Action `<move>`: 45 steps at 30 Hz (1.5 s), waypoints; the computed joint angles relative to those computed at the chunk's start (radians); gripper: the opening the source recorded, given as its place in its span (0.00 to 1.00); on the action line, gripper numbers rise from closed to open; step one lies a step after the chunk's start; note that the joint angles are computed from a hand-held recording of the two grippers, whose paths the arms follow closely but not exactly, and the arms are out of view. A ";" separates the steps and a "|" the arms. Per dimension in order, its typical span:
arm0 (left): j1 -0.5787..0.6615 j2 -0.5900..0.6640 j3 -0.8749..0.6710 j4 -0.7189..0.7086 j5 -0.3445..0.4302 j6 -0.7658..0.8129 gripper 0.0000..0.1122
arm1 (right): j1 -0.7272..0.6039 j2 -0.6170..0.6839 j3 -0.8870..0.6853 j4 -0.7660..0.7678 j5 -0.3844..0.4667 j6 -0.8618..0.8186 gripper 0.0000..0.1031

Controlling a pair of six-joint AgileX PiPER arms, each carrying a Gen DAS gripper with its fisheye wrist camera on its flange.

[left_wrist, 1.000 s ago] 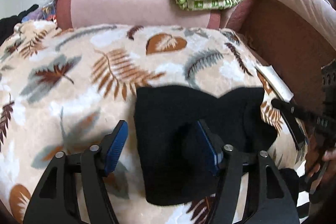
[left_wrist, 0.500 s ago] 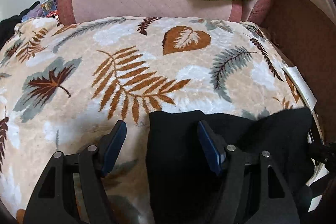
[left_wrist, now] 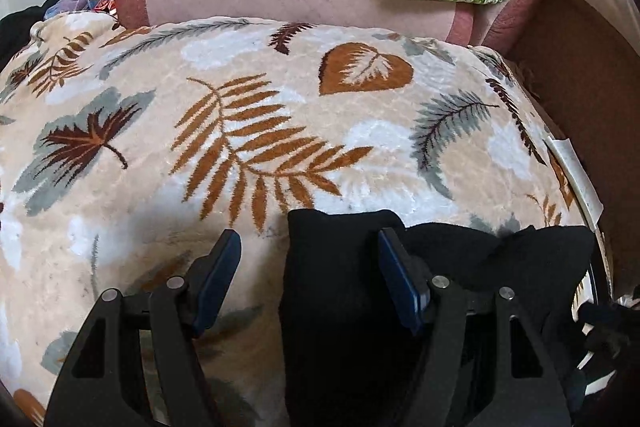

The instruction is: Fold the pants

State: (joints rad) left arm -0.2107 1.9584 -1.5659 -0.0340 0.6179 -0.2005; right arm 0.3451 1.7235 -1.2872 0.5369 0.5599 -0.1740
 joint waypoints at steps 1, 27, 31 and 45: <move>0.000 0.000 0.001 -0.001 -0.002 0.000 0.62 | 0.011 0.006 -0.001 -0.031 -0.007 0.028 0.42; -0.031 -0.001 0.060 0.254 -0.093 -0.351 0.64 | 0.040 0.176 -0.280 -0.427 -0.012 0.315 0.01; -0.040 -0.010 0.068 0.270 -0.092 -0.355 0.64 | 0.037 0.225 -0.263 -0.471 0.004 0.358 0.01; -0.089 -0.167 0.158 0.318 -0.046 -0.341 0.63 | 0.079 0.053 -0.132 -0.400 -0.082 0.305 0.18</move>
